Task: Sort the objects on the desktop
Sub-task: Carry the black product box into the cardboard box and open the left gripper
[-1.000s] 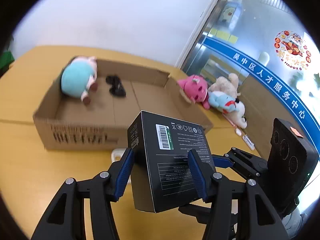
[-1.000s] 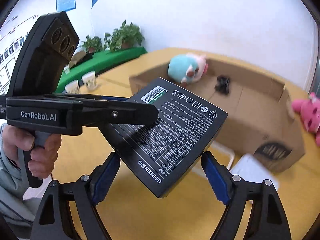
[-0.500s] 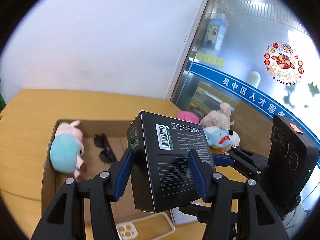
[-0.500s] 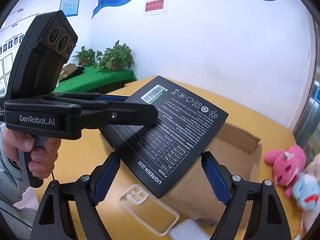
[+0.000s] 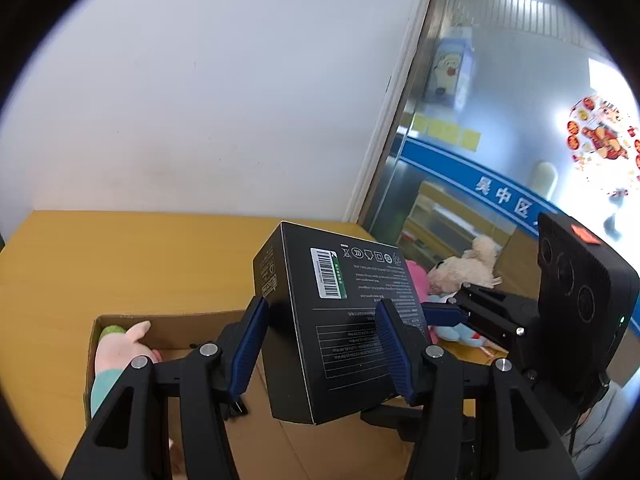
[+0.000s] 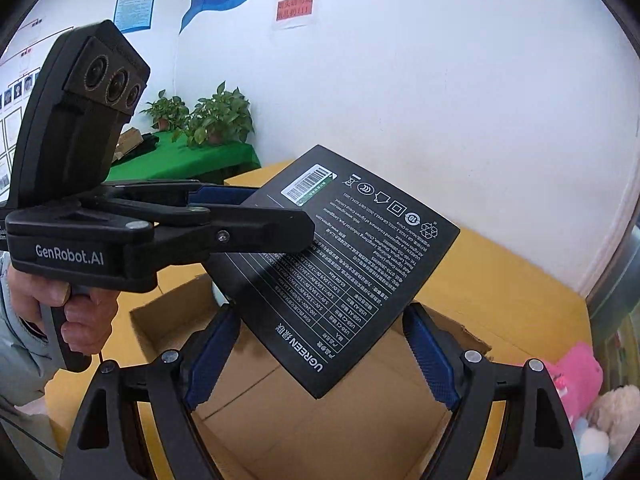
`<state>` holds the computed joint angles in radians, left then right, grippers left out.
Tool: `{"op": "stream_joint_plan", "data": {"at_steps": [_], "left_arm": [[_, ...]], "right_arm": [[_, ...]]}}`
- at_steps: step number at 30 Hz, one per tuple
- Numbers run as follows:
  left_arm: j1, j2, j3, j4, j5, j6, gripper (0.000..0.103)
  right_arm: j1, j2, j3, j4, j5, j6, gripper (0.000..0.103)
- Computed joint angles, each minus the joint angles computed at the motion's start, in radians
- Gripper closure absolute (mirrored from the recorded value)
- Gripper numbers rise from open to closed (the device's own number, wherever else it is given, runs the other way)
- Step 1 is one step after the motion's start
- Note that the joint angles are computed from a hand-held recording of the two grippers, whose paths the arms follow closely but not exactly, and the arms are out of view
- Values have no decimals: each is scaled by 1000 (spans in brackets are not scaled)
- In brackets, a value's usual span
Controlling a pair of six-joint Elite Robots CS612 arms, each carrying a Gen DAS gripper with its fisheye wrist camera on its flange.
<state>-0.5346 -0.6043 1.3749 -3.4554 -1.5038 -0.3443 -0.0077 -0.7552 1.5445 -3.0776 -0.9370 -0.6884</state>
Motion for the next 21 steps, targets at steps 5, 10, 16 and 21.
{"op": "stream_joint_plan", "data": {"at_steps": [5, 10, 16, 21], "left_arm": [[25, 76, -130, 124, -47, -34, 49], [48, 174, -280, 288, -111, -102, 49], [69, 283, -443, 486, -193, -194, 49], [74, 334, -533, 648, -242, -240, 49]], "right_arm": [[3, 70, -146, 178, -37, -38, 20], [4, 169, -294, 349, -65, -35, 20], [9, 296, -488, 568, -106, -10, 20], [22, 385, -627, 722, -182, -3, 20]]}}
